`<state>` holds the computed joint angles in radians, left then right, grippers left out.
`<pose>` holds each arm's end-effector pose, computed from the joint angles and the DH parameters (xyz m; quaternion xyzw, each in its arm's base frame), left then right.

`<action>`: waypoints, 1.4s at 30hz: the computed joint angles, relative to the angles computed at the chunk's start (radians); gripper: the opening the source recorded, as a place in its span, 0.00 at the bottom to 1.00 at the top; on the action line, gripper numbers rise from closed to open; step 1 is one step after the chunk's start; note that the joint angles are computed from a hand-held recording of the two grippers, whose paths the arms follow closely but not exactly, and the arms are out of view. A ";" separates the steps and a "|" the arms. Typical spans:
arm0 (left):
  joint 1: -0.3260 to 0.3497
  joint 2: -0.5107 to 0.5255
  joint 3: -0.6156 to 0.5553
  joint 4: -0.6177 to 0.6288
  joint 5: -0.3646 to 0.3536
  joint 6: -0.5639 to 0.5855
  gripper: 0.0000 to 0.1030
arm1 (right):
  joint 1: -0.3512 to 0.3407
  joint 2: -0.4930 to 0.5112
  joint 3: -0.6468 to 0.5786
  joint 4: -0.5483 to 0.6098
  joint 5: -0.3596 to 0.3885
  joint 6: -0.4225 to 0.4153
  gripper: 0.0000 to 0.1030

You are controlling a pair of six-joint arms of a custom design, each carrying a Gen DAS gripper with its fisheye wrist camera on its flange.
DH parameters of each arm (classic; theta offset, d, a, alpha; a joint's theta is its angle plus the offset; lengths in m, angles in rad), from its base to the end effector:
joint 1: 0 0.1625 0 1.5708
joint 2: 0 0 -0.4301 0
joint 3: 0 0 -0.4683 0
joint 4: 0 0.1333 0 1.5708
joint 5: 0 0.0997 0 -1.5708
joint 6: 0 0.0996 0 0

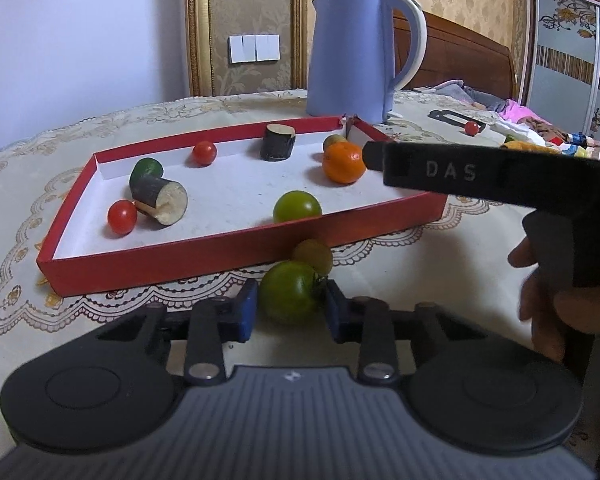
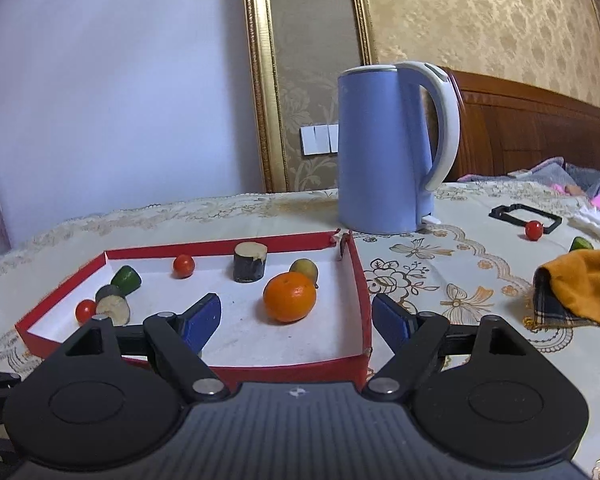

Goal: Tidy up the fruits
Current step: 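Grasp the large green tomato with the left gripper while the right grasps another brown fruit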

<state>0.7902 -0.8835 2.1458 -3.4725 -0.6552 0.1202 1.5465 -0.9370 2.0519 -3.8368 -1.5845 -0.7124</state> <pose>-0.2230 -0.5269 0.0596 0.2457 0.8271 -0.4027 0.3055 0.1175 -0.5955 0.1391 0.2794 -0.7910 0.5057 0.2013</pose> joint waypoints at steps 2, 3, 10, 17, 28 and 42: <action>-0.003 -0.004 0.008 -0.015 0.005 -0.011 0.30 | 0.002 0.000 -0.001 0.011 -0.010 -0.003 0.80; -0.007 -0.006 0.014 -0.028 0.010 -0.012 0.30 | 0.002 -0.003 0.000 0.021 -0.011 0.001 0.80; -0.044 0.012 0.040 -0.194 0.200 0.077 0.30 | 0.000 -0.042 0.025 0.091 -0.006 0.022 0.80; -0.024 -0.042 0.070 -0.216 0.237 0.046 0.30 | 0.049 -0.060 0.081 0.206 -0.085 -0.158 0.80; -0.015 -0.048 0.080 -0.217 0.221 0.030 0.31 | 0.079 -0.026 0.024 0.322 -0.142 -0.088 0.69; 0.000 -0.053 0.064 -0.117 0.243 -0.031 0.34 | 0.101 -0.002 0.018 0.304 -0.169 -0.122 0.43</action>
<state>0.7905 -0.9370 2.2095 -3.5896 -0.4124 0.0892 1.6471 -0.9386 2.0695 -3.5327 -1.7532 -0.8348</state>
